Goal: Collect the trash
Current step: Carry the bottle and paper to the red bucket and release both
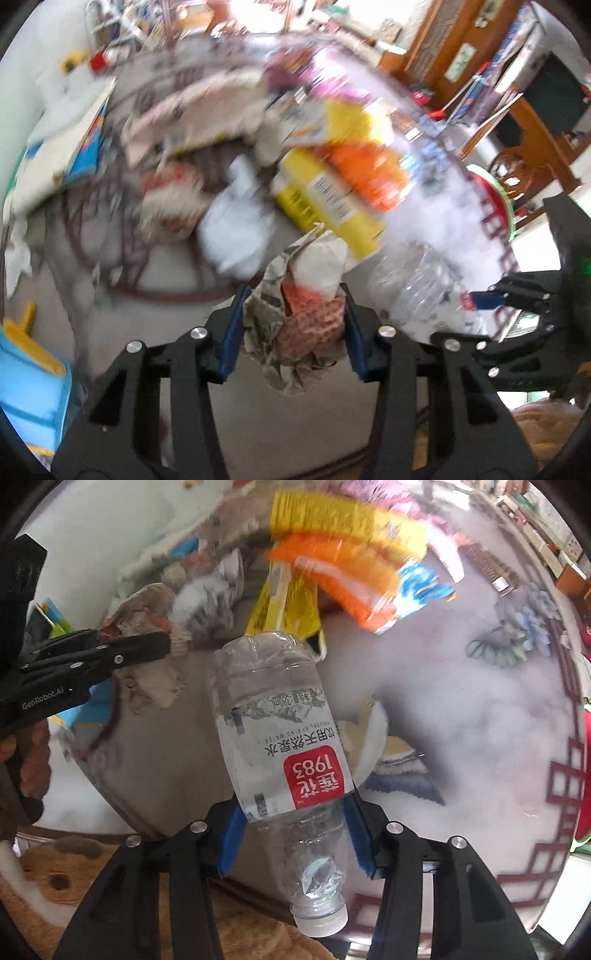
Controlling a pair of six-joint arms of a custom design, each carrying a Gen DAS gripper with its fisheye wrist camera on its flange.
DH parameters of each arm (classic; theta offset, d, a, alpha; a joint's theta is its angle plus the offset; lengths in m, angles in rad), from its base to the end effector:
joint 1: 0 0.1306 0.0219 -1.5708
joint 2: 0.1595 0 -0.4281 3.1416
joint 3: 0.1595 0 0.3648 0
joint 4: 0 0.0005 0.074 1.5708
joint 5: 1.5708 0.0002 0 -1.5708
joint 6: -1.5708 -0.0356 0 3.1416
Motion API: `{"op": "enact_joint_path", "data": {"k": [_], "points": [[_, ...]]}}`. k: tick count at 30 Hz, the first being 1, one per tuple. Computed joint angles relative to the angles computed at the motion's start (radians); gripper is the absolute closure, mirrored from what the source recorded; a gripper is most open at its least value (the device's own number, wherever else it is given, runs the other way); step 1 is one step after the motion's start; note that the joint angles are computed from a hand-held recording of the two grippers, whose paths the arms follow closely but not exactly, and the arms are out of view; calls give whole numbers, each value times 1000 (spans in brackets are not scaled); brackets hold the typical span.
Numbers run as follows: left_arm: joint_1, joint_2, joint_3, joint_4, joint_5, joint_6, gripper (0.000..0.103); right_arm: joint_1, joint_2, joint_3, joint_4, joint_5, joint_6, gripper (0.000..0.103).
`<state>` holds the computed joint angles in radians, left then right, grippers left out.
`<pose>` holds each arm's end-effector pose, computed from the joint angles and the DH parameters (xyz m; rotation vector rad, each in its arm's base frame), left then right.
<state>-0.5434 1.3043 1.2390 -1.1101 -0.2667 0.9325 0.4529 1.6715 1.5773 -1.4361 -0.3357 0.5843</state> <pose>0.3314 -0.1898 0.4324 -0.5868 2.6070 -0.0949 0.4441 0.2286 0.4024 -1.5145 2.6328 0.5095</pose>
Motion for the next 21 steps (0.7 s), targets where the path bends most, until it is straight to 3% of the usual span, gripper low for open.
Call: {"op": "enact_joint_path", "data": {"k": [5, 10, 13, 17, 21], "points": [[11, 81, 131, 85, 5, -112, 58, -103, -7, 84, 14, -81, -97, 56], [28, 225, 289, 188, 88, -184, 58, -261, 37, 216, 101, -118, -309, 55], [21, 335, 418, 210, 113, -240, 58, -351, 89, 294, 140, -120, -447, 55], [9, 528, 666, 170, 180, -293, 58, -444, 195, 414, 137, -87, -557, 55], [-1, 714, 931, 67, 252, -315, 58, -491, 309, 542, 85, -69, -642, 55]]}}
